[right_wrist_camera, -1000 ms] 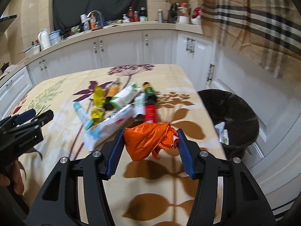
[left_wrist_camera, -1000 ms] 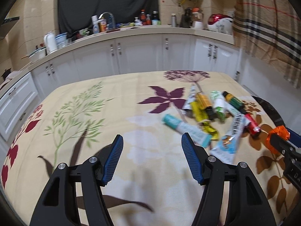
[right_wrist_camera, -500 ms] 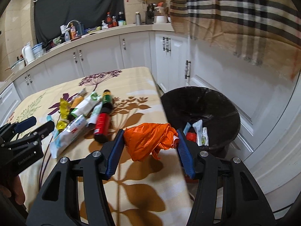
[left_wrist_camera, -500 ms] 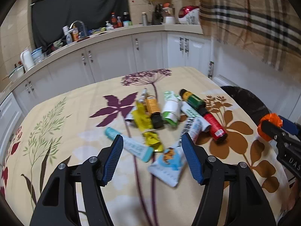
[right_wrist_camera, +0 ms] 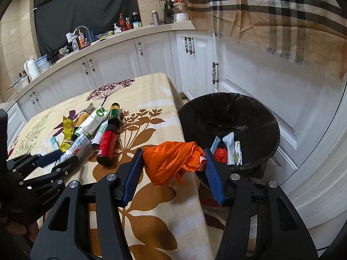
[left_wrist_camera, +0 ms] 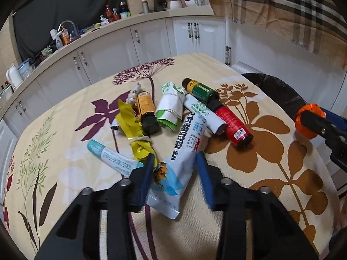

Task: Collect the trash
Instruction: 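Grasp the white-blue tube with the left tool while the right tool drops the orange bag into the bin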

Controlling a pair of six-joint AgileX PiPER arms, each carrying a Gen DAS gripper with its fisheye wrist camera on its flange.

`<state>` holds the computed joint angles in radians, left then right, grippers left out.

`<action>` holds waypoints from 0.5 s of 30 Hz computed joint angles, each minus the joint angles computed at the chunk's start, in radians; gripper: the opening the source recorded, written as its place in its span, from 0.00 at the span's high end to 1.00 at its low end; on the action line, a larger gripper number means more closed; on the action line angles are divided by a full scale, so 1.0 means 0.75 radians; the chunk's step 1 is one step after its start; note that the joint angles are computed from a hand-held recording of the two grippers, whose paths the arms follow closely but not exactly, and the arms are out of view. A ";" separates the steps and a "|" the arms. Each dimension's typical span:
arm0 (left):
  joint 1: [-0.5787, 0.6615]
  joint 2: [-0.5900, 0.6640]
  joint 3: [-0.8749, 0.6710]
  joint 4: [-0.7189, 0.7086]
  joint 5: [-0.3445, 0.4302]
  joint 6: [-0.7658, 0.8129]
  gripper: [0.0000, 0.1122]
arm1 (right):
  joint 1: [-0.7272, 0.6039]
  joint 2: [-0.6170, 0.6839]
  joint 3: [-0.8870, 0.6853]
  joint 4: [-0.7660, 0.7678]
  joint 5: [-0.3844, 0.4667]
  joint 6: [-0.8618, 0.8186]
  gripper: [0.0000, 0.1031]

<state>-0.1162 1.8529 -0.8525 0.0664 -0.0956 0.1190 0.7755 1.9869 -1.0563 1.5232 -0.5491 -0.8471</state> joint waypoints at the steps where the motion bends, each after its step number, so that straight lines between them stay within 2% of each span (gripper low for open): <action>1: 0.002 -0.003 0.003 0.063 -0.003 -0.064 0.66 | 0.001 -0.001 -0.002 0.001 -0.002 -0.005 0.48; 3: 0.009 -0.009 0.012 0.207 -0.013 -0.203 0.69 | 0.002 -0.001 -0.008 0.007 -0.004 -0.018 0.48; 5: 0.011 -0.019 0.023 0.220 -0.024 -0.220 0.70 | 0.003 -0.002 -0.009 0.011 -0.009 -0.025 0.48; 7: 0.017 -0.031 0.030 0.313 -0.032 -0.322 0.71 | 0.007 -0.005 -0.008 0.015 -0.018 -0.031 0.48; 15: 0.007 -0.095 0.052 0.274 -0.077 -0.322 0.73 | 0.001 -0.015 -0.014 0.043 -0.056 -0.076 0.48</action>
